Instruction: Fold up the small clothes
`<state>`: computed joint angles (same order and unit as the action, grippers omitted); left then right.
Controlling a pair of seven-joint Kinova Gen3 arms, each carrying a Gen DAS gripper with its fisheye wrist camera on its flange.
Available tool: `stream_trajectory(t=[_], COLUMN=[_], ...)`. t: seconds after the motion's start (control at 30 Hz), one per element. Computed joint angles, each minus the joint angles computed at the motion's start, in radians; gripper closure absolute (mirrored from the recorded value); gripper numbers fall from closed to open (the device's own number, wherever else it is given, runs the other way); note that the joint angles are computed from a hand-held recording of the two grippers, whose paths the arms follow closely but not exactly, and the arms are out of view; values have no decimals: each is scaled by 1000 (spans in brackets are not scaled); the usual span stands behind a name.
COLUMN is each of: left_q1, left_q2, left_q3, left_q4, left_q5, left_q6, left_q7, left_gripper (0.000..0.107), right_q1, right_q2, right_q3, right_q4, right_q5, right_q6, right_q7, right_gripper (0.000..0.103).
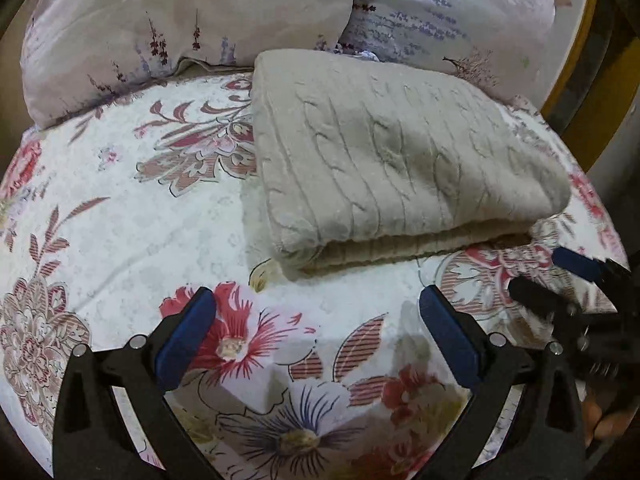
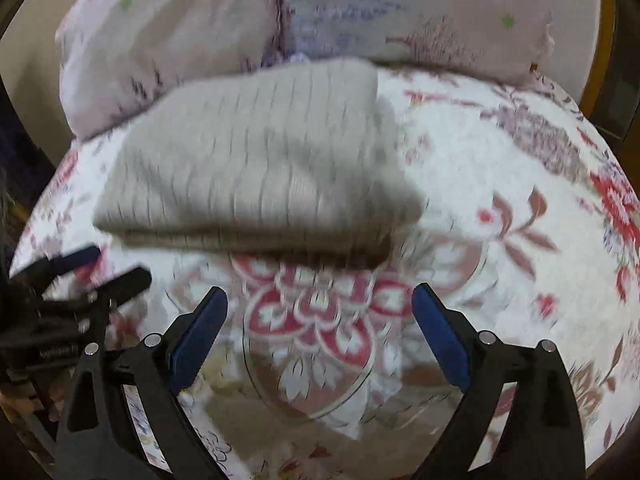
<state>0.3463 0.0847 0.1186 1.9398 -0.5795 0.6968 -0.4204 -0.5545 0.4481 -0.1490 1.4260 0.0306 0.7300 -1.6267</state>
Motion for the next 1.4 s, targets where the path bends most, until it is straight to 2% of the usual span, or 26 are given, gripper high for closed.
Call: stream_trajectory(t=[0.17, 0.37, 1.4], left_q1=[57, 72, 59], left_q2=[37, 33, 24], left_q3=[6, 0, 7], left_q4=[-13, 2, 15], left_q5=[-108, -138, -142], left_q6=[72, 81, 64], left_q7=[90, 144, 133], left_gripper=[6, 6, 6], right_q1=[-53, -65, -61], right_q2=[4, -22, -26], right_q3=[27, 36, 27], right_q4=[19, 81, 90], right_q5=[81, 116, 129], right_q6=[-11, -86, -96], right_q7=[-27, -77, -89], right_gripper=[1, 1, 1])
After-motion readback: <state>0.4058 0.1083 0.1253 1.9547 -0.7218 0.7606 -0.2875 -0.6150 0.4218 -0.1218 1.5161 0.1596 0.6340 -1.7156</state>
